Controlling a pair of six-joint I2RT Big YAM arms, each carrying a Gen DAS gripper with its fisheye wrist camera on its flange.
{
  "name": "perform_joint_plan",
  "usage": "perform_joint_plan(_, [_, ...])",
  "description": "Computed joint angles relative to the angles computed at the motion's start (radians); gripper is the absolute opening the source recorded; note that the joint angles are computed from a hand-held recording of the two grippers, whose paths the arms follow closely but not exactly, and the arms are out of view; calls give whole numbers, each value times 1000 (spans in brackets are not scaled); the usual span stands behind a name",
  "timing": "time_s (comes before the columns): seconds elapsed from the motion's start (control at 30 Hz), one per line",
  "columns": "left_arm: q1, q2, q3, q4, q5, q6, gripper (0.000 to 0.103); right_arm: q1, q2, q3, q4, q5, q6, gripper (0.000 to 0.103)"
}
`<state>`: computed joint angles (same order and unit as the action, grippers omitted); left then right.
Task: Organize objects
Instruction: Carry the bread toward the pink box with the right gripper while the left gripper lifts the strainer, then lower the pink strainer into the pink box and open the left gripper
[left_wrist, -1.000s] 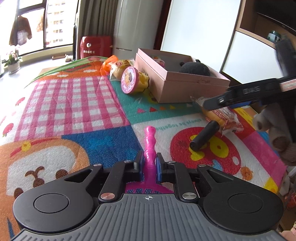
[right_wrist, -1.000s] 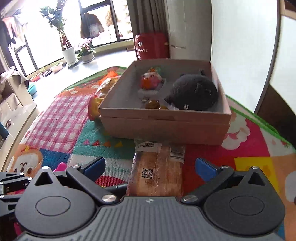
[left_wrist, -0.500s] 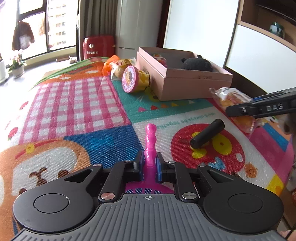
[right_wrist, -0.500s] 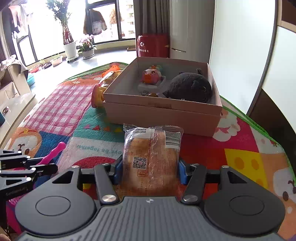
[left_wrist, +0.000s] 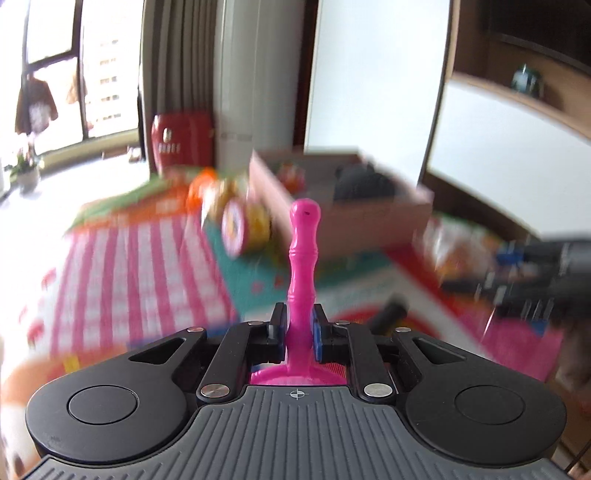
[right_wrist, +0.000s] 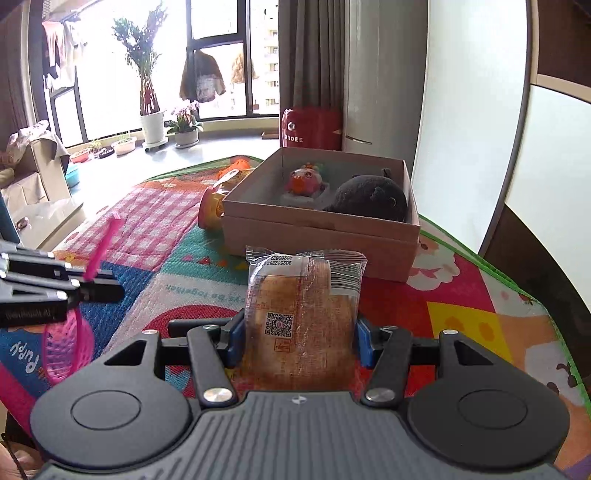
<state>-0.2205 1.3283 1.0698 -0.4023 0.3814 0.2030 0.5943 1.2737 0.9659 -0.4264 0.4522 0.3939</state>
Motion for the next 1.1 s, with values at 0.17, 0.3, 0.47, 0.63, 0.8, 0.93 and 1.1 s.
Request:
perform_joint_plan(0.17, [-53,79,184,67,23,-115,16,-12,-9,-31,24,-24,22,56])
perform_joint_plan(0.3, [-98,263,378,107,7,-241,18,-23,-7,-38,15,-31,43,56])
perform_joint_plan(0.47, [-114,442,552,-31,-52,-314,19,-23,-14,-47,4,-4,37,56])
perform_joint_plan(0.63, [-70,372,398,169,-31,-389,19,-44,11,-32,-19,-17,36,56])
perform_joint_plan(0.8, [-18,296,315,134,69,-276,19,-55,49,-4,-31,-28,43,56])
perform_joint_plan(0.93, [1,254,250,-17,198,-84,19,-50,74,10,-43,-3,38,56])
perform_joint_plan(1.1, [-10,273,226,-134,229,13,19,-44,64,-8,-28,18,40,73])
